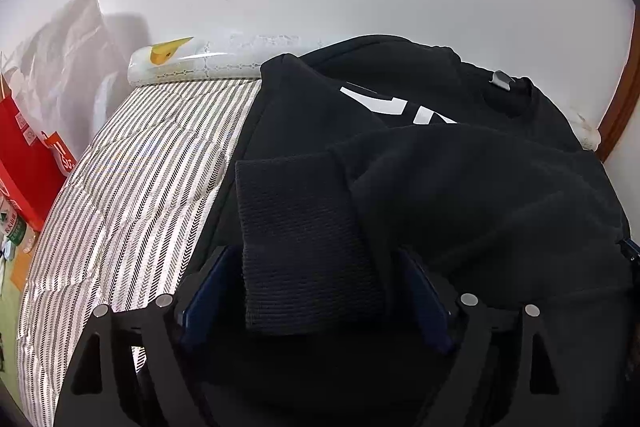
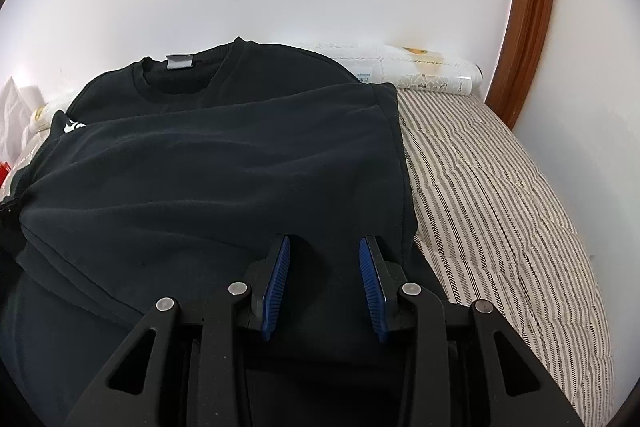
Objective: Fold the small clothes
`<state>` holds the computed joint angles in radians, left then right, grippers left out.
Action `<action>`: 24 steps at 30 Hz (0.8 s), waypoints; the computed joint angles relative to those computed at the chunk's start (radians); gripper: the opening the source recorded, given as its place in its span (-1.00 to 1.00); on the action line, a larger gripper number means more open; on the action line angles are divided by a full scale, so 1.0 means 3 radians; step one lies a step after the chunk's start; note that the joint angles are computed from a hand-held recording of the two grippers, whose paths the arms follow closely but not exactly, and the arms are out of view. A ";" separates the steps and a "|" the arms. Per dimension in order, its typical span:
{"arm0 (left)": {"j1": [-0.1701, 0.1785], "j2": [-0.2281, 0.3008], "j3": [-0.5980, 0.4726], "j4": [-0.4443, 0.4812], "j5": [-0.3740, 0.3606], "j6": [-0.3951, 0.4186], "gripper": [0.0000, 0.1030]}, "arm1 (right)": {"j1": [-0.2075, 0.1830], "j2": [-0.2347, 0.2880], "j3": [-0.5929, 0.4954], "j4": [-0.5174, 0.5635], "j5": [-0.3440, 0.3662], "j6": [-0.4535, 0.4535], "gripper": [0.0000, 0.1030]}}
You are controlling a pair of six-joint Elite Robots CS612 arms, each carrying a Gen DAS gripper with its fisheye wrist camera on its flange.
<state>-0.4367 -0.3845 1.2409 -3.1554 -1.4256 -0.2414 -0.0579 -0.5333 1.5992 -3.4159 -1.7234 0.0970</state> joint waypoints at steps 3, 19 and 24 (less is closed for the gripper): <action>0.0007 -0.0001 0.0006 -0.0018 -0.0028 -0.0010 0.61 | -0.0023 -0.0007 0.0018 -0.0020 0.0083 0.0019 -0.32; 0.0078 -0.0293 0.0598 -0.0390 -0.0378 -0.0097 0.61 | -0.0036 -0.0415 0.0595 -0.0148 -0.0027 0.0088 -0.28; 0.0047 -0.0514 0.1132 -0.0732 -0.0226 0.0049 0.61 | -0.0097 -0.0577 0.1009 -0.0387 -0.0012 0.0118 -0.27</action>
